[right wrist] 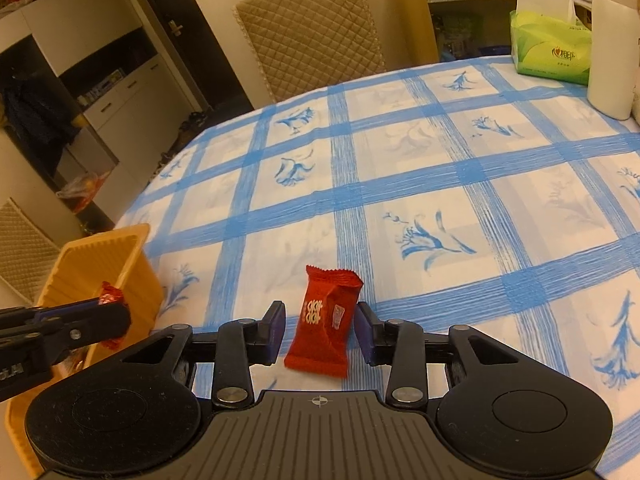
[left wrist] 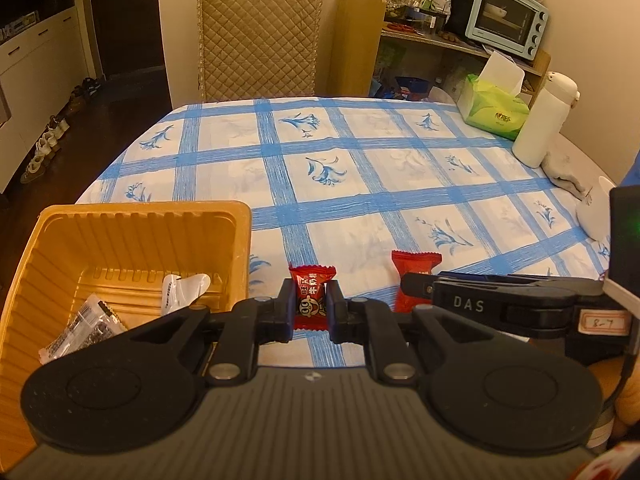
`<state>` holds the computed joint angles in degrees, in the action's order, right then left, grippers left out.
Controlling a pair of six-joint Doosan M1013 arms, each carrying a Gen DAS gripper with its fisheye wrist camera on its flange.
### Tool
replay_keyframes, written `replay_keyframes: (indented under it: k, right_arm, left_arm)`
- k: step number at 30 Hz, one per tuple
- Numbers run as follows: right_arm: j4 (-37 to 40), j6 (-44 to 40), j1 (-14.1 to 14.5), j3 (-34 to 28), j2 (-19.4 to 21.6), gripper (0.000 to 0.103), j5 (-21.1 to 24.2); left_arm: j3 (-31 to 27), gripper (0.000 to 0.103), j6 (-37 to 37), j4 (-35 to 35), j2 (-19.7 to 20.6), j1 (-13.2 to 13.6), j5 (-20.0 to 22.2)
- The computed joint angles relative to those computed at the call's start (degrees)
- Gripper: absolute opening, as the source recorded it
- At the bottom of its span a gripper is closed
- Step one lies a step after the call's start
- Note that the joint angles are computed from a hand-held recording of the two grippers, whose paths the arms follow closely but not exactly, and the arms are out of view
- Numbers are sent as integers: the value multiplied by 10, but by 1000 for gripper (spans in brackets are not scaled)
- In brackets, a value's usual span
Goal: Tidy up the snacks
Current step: 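Hold small red candy in left tool while right tool grasps red rectangular candy, then carry both held red candies over the orange tray and lower them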
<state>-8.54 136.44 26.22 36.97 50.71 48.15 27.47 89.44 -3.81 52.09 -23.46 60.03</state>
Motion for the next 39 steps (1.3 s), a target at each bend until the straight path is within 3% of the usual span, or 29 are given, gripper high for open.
replay_keyframes:
  k: [5, 7, 10, 17, 27, 39]
  right_arm:
    - [-5, -8, 1, -32, 19, 38, 31]
    - [-11, -14, 3, -40, 23, 29, 43]
    - [-8, -28, 3, -37, 22, 24, 41]
    - [-10, -38, 5, -15, 5, 24, 30]
    - [-6, -34, 9, 55, -46, 24, -14]
    - [12, -45, 23, 135, -109, 23, -56]
  left_arm:
    - [-18, 13, 1, -4, 10, 2, 11]
    - [-18, 13, 2, -4, 10, 2, 10]
    - [-19, 13, 2, -5, 11, 3, 10]
    - [-2, 13, 2, -7, 2, 1, -1]
    - [74, 14, 1, -15, -46, -2, -47]
    - [200, 14, 30, -62, -131, -2, -113]
